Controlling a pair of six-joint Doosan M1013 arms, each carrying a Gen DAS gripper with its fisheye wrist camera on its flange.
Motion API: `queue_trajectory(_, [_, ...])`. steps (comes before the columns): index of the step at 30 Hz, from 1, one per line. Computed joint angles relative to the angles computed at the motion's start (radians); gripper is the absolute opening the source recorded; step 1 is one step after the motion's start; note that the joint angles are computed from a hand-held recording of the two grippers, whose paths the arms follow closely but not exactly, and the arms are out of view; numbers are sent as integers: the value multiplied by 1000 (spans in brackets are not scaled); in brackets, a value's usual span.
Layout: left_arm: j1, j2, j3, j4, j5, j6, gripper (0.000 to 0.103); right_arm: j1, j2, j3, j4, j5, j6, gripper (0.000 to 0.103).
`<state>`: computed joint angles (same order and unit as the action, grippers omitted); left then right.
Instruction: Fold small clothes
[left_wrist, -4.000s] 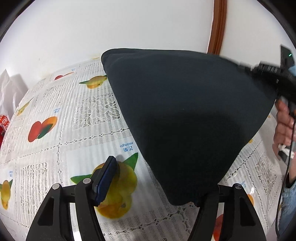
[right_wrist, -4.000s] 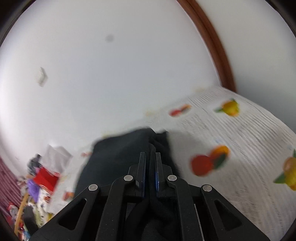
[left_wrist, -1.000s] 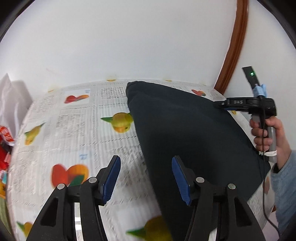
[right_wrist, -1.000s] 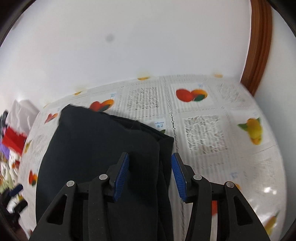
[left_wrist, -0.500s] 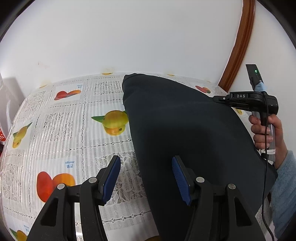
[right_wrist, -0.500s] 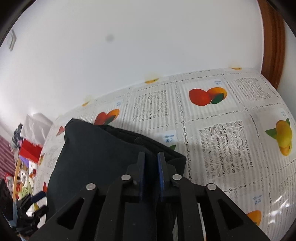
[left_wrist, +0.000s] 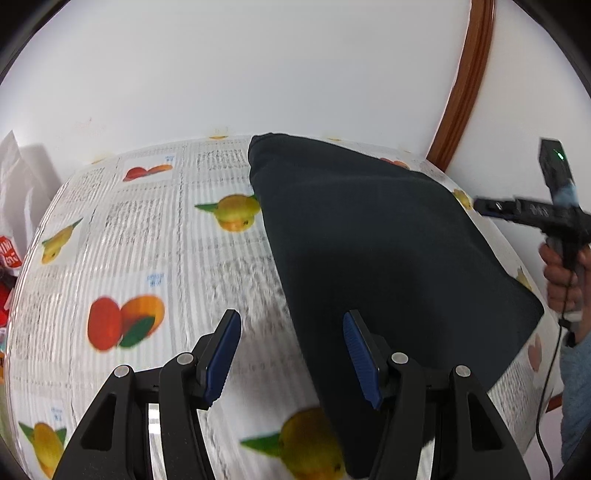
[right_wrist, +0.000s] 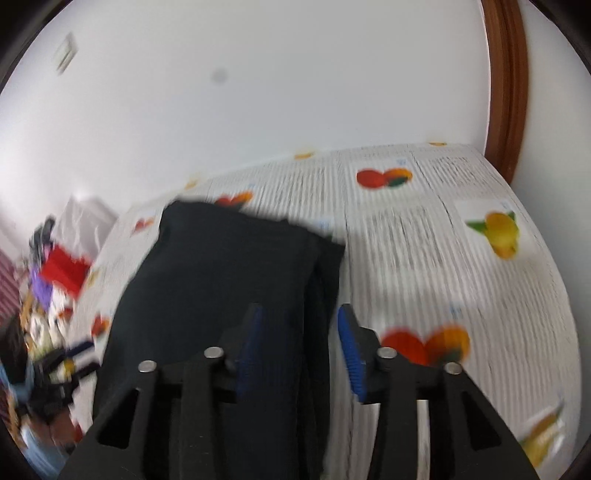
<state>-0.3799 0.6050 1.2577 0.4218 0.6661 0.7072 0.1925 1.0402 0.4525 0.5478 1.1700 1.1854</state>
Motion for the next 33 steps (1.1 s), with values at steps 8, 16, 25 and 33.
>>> queue_trajectory(8, [-11,-27,54,0,-12,-51,55,-13,-146,328,105,-127,-132,29])
queue_trajectory(16, [-22,-37,67,31,11,-81,55,-48,-197,458,379,-257,-299,3])
queue_trajectory(25, [-40,-42,73,70,45,-103,55,-37,-191,455,280,-275,-186,3])
queue_trajectory(33, [-54,-74,116,78,14,-108,55,-22,-292,587,67,-406,-145,5])
